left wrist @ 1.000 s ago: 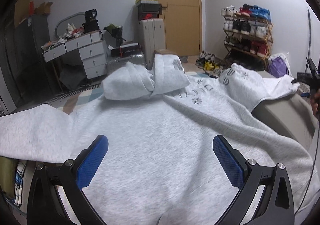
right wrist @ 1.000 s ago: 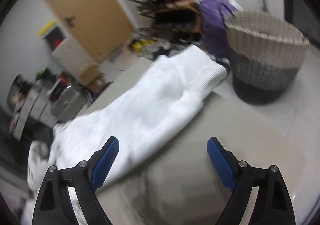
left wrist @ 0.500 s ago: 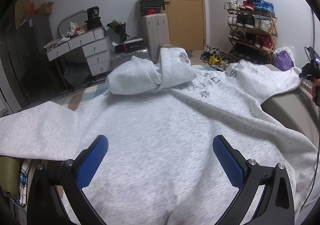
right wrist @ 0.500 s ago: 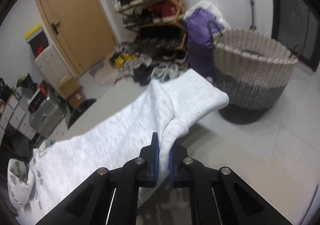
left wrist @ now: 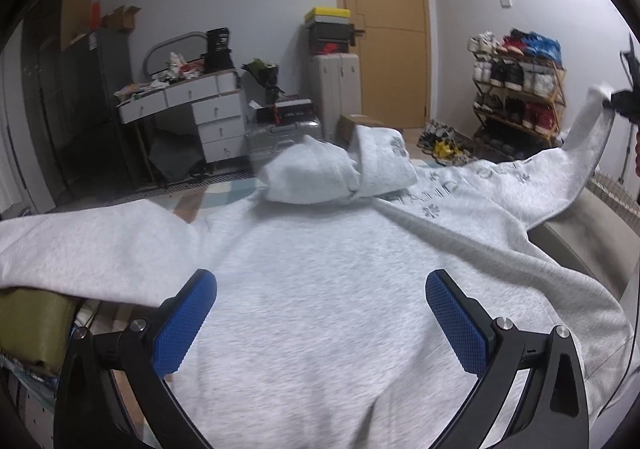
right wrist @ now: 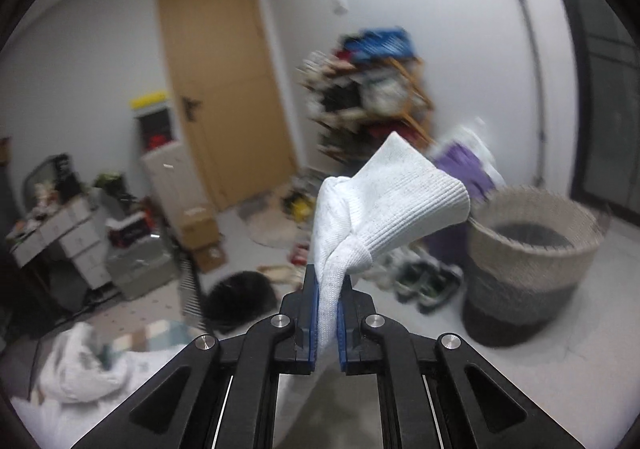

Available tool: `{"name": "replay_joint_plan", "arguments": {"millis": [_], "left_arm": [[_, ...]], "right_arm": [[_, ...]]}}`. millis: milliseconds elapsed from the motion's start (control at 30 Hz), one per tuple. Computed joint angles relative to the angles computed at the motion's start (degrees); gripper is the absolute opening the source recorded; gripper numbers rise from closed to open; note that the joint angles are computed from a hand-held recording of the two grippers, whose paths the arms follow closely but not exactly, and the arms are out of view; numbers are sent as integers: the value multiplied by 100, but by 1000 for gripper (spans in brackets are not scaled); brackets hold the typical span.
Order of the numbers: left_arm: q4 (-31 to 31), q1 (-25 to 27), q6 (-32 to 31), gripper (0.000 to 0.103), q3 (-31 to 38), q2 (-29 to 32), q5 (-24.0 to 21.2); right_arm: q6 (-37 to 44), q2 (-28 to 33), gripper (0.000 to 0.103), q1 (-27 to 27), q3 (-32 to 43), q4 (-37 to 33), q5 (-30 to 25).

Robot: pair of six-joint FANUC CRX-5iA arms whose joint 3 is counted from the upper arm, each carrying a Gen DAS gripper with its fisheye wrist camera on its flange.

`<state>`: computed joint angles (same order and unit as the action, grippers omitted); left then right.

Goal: Fold large clothes
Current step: 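Grasp the sweatshirt sleeve cuff with the right tool and lift it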

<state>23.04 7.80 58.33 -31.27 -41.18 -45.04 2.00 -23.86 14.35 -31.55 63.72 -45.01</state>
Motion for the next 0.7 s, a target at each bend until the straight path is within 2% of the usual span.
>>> {"name": "replay_joint_plan", "arguments": {"millis": [233, 367, 433, 533, 600, 700], "left_arm": [[514, 750, -343, 102, -332, -301, -14], [837, 1380, -575, 102, -498, -434, -51], [1096, 1715, -726, 102, -625, -527, -66], [1329, 2090, -868, 102, -726, -568, -129], [1467, 2327, -997, 102, -830, -598, -149], [1506, 2482, -1103, 102, -934, -623, -133]], "right_arm": [[-200, 370, 7, 1578, 469, 907, 472], [-167, 990, 7, 2205, 890, 840, 1255], [129, 1420, 7, 2497, 1185, 368, 1594], [1011, 2023, 7, 2992, 1616, -882, 1868], [1995, 2658, 7, 3382, 2096, -2096, 1881], [3099, 3549, 7, 3653, 2850, -3293, 1602]]}}
